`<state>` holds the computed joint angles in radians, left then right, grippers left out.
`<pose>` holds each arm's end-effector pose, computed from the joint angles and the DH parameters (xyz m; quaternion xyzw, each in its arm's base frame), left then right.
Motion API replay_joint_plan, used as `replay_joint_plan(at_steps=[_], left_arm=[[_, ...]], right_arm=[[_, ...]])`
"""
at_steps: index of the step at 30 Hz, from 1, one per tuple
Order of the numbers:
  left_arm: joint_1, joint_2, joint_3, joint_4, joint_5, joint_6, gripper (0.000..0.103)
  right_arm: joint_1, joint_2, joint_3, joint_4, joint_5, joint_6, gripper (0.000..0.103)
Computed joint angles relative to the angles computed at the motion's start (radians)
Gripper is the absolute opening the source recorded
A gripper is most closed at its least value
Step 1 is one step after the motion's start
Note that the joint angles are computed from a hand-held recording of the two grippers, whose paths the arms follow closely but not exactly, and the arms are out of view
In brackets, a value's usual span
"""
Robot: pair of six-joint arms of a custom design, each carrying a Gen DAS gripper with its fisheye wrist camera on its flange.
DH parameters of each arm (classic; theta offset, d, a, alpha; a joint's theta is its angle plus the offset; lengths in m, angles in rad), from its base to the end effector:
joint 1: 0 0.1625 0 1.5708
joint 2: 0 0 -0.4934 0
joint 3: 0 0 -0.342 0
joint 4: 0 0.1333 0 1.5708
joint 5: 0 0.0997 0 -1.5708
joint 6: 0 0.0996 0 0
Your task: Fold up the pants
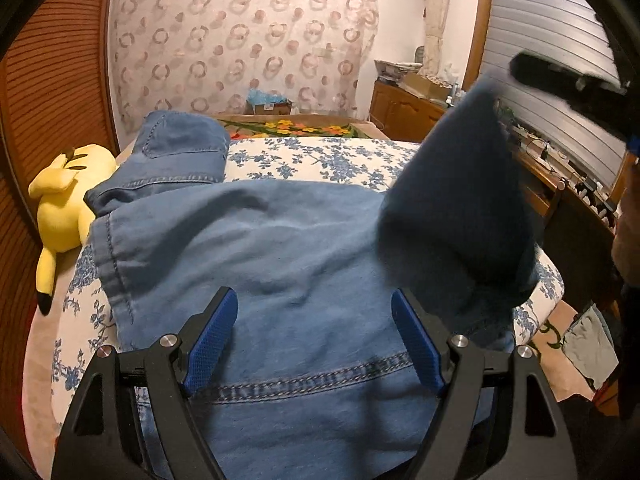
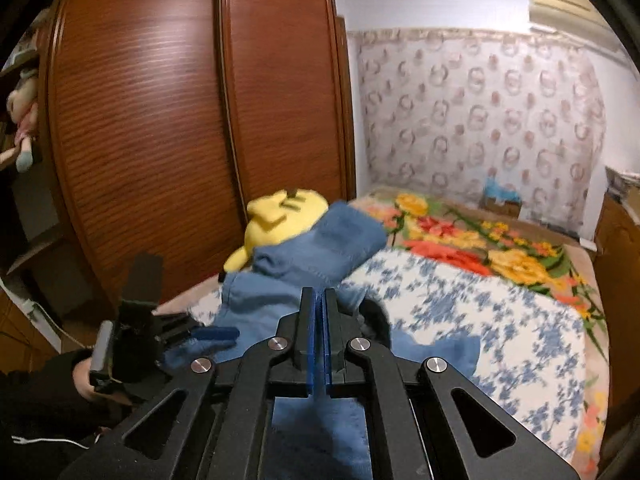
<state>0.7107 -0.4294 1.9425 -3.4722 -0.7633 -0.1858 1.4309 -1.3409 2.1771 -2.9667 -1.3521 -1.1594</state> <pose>-0.3107 -0.5383 0.0005 0.2270 0.8766 -0.3462 0.2454 0.0868 -0.4947 0.3597 0.4925 -0.8192 0.2821 0.0826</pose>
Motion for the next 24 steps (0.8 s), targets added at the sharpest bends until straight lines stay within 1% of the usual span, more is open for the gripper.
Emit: replay_joint_plan(at_steps=[3,6,8,10,11,14,17,18,19,20,22,24], left_arm=[[0.000,-0.002,0.009,-0.006,0.000,-0.006,0.080],[-0.002,-0.003,0.015,-0.016,-0.004,-0.008,0.080],[-0.002,0.000,0.014,-0.021,-0.005,-0.005,0.080],[0.000,-0.001,0.016,-0.020,-0.008,-0.003,0.080],[0.000,0.000,0.012,-0.012,-0.010,-0.005,0.080],[0.005,0.001,0.007,-0.004,-0.037,0.007,0.080],[0.008,0.010,0.004,-0.034,-0.071,0.039,0.080],[0.009,0.013,-0.001,-0.035,-0.084,0.047,0.079],[0.011,0.016,-0.008,-0.030,-0.092,0.055,0.072],[0.011,0.020,-0.016,-0.015,-0.090,0.062,0.069],[0.013,0.025,-0.031,0.011,-0.091,0.074,0.058],[0.015,0.030,-0.045,0.034,-0.097,0.085,0.055]], right_arm=[[0.019,0.046,-0.021,-0.022,-0.055,0.010,0.008],[0.020,0.056,-0.056,-0.008,-0.078,0.029,0.014],[0.018,0.053,-0.052,-0.026,-0.095,0.039,0.020],[0.012,0.056,-0.043,-0.059,-0.118,0.050,0.033],[0.009,0.057,-0.032,-0.079,-0.131,0.059,0.035],[-0.006,0.061,-0.020,-0.106,-0.166,0.088,0.037],[-0.015,0.075,-0.009,-0.126,-0.204,0.112,0.037],[-0.018,0.081,-0.009,-0.129,-0.214,0.119,0.037],[-0.021,0.092,-0.010,-0.137,-0.228,0.125,0.037],[-0.022,0.102,-0.017,-0.138,-0.241,0.134,0.037],[-0.026,0.116,-0.017,-0.141,-0.260,0.157,0.037],[-0.029,0.124,-0.018,-0.134,-0.277,0.185,0.039]])
